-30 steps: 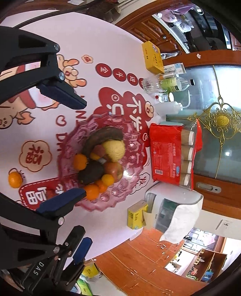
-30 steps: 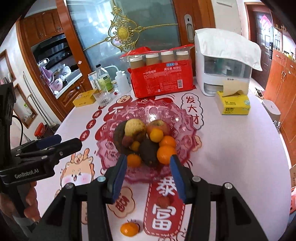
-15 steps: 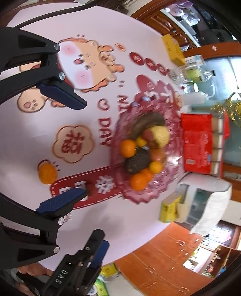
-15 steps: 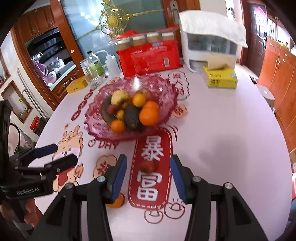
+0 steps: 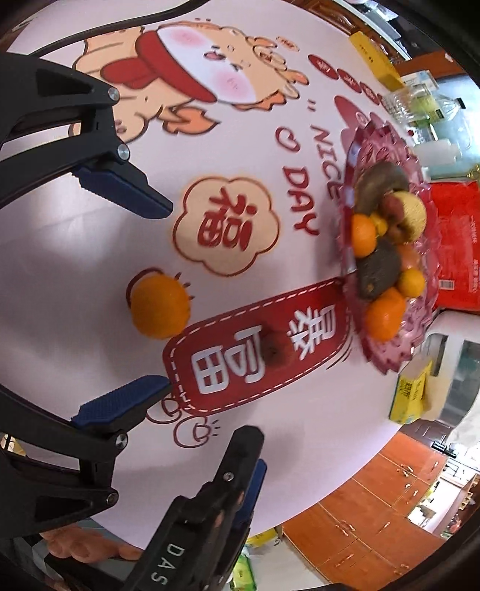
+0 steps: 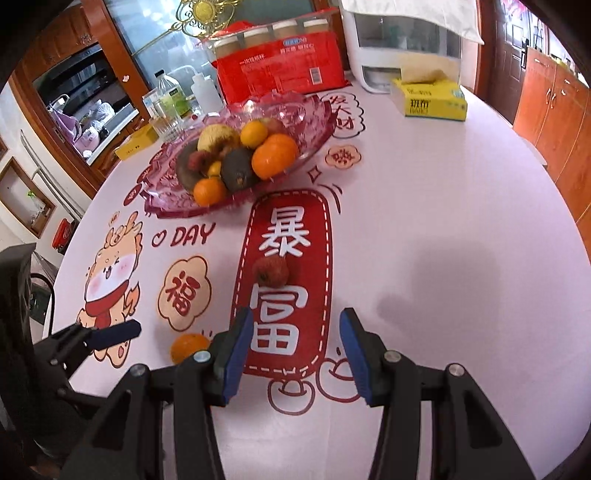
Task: Organize fruits
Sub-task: 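Move both tools back toward the last mandarin and red lychee on the table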
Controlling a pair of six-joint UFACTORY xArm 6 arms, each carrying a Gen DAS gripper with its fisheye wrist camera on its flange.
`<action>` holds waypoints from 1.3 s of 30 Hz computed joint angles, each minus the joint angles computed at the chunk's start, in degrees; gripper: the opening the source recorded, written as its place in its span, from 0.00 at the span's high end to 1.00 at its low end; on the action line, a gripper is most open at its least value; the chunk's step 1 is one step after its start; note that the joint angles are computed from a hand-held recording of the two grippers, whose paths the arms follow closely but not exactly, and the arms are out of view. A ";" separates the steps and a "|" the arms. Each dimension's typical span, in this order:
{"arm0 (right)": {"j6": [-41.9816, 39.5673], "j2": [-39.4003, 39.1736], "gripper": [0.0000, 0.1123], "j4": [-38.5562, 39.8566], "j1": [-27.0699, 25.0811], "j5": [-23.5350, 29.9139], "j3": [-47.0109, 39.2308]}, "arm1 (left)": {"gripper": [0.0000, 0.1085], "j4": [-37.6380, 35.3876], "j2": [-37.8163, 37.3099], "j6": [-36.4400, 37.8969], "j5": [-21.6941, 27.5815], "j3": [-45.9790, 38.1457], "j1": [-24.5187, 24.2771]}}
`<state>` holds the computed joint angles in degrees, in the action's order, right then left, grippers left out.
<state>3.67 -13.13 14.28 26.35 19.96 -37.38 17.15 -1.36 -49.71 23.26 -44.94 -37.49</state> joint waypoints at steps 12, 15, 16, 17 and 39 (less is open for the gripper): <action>-3.32 4.65 0.56 6.72 0.75 -0.81 -1.86 | 0.63 -8.61 3.58 5.18 -6.98 1.47 0.73; -3.17 6.47 0.56 6.81 1.10 -1.10 -3.11 | 0.63 -9.55 3.59 6.41 -8.10 1.96 0.77; -2.98 7.06 0.56 6.63 1.22 -1.23 -3.56 | 0.64 -9.48 3.61 6.62 -8.13 1.95 0.79; -2.67 7.60 0.56 6.26 1.31 -1.37 -3.96 | 0.64 -7.88 3.52 5.36 -7.84 1.87 1.02; 0.11 19.07 0.64 2.21 2.99 -1.31 -13.97 | 0.64 -10.90 -0.22 8.08 -8.29 5.81 8.00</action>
<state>3.79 5.94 16.49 29.34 18.65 -51.35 6.25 -1.58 -41.63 14.97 -39.13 -29.49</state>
